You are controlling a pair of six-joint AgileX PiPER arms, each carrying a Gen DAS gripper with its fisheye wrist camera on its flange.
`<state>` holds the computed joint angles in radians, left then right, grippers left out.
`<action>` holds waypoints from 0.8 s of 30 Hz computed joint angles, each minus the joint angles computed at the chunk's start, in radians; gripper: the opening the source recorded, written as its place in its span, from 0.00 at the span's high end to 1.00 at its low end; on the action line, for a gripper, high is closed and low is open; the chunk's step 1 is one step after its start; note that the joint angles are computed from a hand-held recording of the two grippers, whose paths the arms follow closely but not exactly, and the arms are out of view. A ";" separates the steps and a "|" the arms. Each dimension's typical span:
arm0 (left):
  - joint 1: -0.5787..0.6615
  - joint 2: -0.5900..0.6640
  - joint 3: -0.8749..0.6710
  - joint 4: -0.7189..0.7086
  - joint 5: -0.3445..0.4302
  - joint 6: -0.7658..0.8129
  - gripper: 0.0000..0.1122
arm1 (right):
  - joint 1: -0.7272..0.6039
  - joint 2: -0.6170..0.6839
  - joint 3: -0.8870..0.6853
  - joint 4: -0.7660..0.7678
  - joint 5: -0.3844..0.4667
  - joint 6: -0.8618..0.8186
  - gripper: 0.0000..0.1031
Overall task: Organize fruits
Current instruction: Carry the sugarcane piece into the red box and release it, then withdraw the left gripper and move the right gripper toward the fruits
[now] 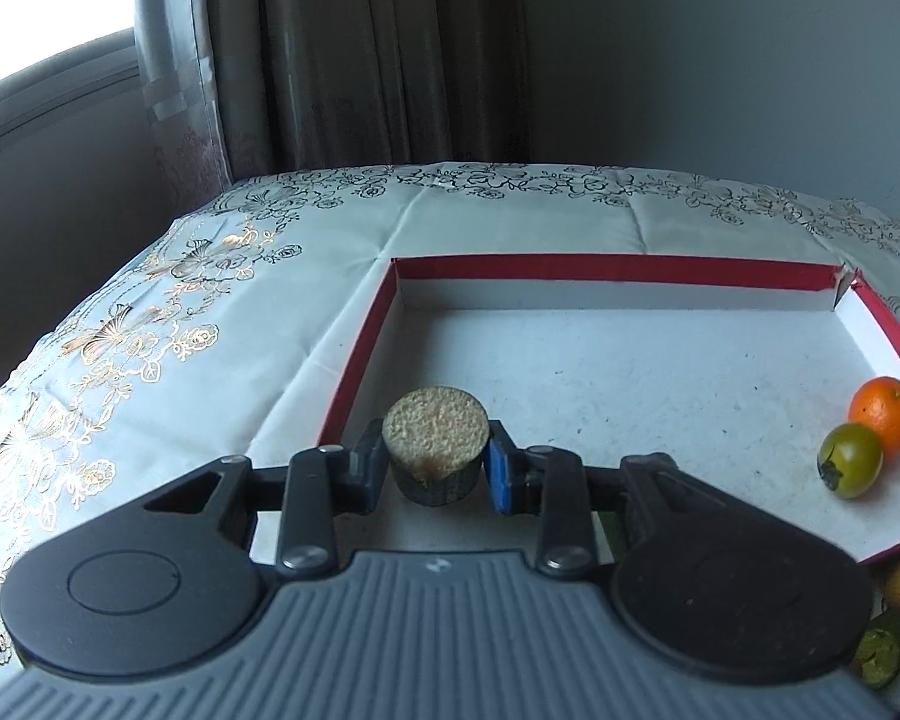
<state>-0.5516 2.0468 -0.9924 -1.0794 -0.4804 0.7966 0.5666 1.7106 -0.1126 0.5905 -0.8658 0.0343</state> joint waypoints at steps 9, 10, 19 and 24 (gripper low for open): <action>-0.011 0.016 -0.015 -0.066 -0.013 0.067 0.60 | 0.004 0.003 -0.008 0.015 0.009 -0.025 0.22; -0.012 0.018 -0.016 -0.068 -0.021 0.068 0.58 | 0.002 0.003 -0.007 0.010 0.008 -0.022 0.22; -0.031 -0.087 0.130 0.057 -0.039 -0.097 0.40 | -0.021 0.000 0.002 -0.034 -0.001 0.009 0.21; -0.143 -0.181 0.306 -0.002 -0.212 -0.144 0.08 | -0.033 -0.003 0.009 -0.057 -0.007 0.028 0.21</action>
<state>-0.6946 1.8662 -0.6868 -1.0819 -0.6919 0.6528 0.5335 1.7078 -0.1035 0.5339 -0.8729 0.0619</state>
